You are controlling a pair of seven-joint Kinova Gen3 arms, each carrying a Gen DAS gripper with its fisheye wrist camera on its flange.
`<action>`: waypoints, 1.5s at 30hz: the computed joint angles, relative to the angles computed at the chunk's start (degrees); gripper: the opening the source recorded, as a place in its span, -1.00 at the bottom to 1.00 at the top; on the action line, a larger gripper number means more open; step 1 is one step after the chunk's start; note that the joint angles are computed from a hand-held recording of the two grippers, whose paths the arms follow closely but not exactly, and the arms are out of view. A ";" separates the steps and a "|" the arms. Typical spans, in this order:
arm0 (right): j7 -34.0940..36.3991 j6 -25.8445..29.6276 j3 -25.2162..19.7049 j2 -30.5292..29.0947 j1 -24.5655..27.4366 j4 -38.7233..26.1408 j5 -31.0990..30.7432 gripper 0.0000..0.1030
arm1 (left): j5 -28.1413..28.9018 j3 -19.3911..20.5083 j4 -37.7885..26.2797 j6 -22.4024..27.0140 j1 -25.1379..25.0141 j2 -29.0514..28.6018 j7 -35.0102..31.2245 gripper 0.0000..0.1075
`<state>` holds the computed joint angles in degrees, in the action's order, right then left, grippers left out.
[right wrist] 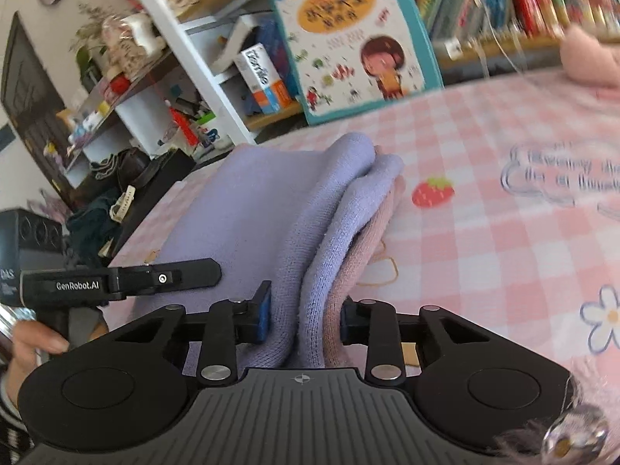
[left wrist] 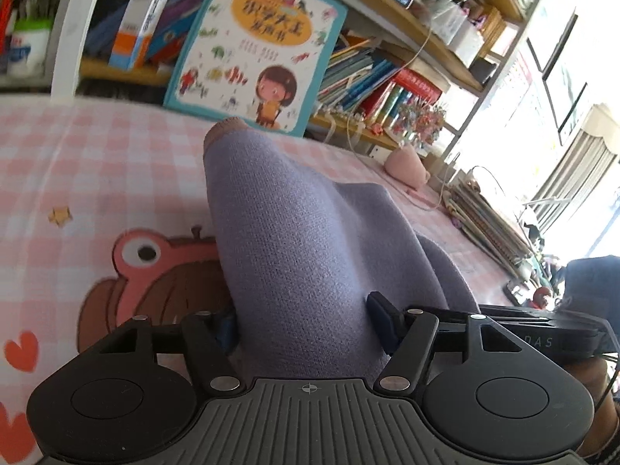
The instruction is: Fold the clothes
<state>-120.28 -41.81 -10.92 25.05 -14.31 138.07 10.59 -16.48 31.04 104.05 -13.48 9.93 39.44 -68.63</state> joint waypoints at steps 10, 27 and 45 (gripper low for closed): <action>4.24 -1.43 1.14 -0.60 -1.57 -1.99 -1.09 -0.45 | -1.89 -1.00 -0.03 -2.53 -0.58 -1.61 0.99 0.23; -0.32 3.47 -0.77 4.19 5.90 -14.79 10.05 -0.45 | -3.57 2.40 -13.15 5.43 -3.51 3.45 -3.61 0.23; -8.44 19.89 -10.07 15.14 11.97 -36.86 22.75 -0.45 | 8.70 2.44 -23.89 12.47 -6.13 9.81 -14.53 0.23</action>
